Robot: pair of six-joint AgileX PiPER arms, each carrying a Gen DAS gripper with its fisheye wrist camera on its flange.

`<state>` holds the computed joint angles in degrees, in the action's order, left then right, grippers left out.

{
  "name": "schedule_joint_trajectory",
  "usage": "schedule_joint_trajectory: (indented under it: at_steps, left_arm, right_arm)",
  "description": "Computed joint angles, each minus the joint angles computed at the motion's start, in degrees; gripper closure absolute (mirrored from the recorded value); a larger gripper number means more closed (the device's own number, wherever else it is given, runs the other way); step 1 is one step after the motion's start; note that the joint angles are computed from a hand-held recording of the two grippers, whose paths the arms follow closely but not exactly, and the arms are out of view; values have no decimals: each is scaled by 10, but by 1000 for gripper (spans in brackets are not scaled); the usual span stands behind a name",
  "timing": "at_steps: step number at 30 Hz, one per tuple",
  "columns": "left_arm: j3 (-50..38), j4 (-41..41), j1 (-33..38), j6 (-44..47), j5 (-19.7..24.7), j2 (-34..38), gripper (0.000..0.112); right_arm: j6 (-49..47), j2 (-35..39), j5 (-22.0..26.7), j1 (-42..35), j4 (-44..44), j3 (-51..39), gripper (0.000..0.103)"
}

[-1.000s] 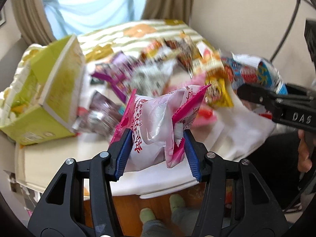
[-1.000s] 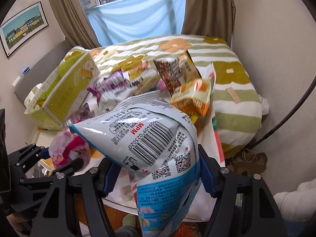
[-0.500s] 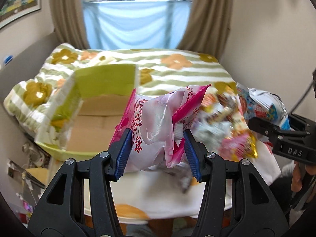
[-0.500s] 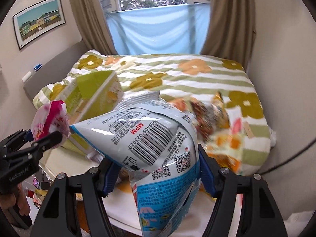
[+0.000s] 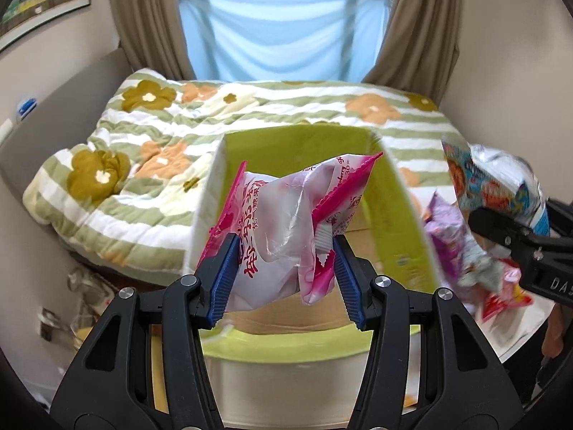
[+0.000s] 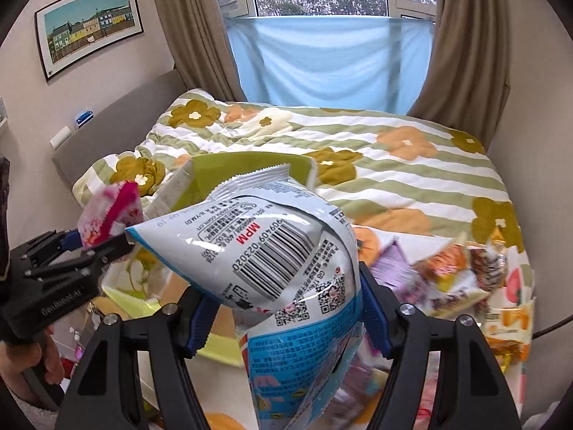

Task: Organize snacks
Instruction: 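Carry the pink-white packet into the box and open the left tool, then lower the white-blue packet into the box and open the right tool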

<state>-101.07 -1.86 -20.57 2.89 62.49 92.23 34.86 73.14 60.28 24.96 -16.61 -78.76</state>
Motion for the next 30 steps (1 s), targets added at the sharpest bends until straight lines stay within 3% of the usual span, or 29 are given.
schedule_joint_trajectory:
  at_steps: [6,12,13,14,16,30]
  left_arm:
    - [-29,-54,49,120,21,48,63]
    - [-29,-77,50,171,16,71,59]
    - [-30,-83,49,175,14,74,46]
    - [-28,-83,48,178,7,74,23]
    - [-2,-72,42,179,-31,57,10]
    - [43,-32,52,123,-23,15,10]
  right_arm:
    - [98,103,22,55,-44,-86,37]
    - [137,140,41,61,-43,-112,37]
    - [138,145,46,60,-40,-118,37]
    - [137,148,47,55,-35,-119,37]
    - [141,155,50,52,-32,-123,37]
    - [59,188,34,31,26,-145,36]
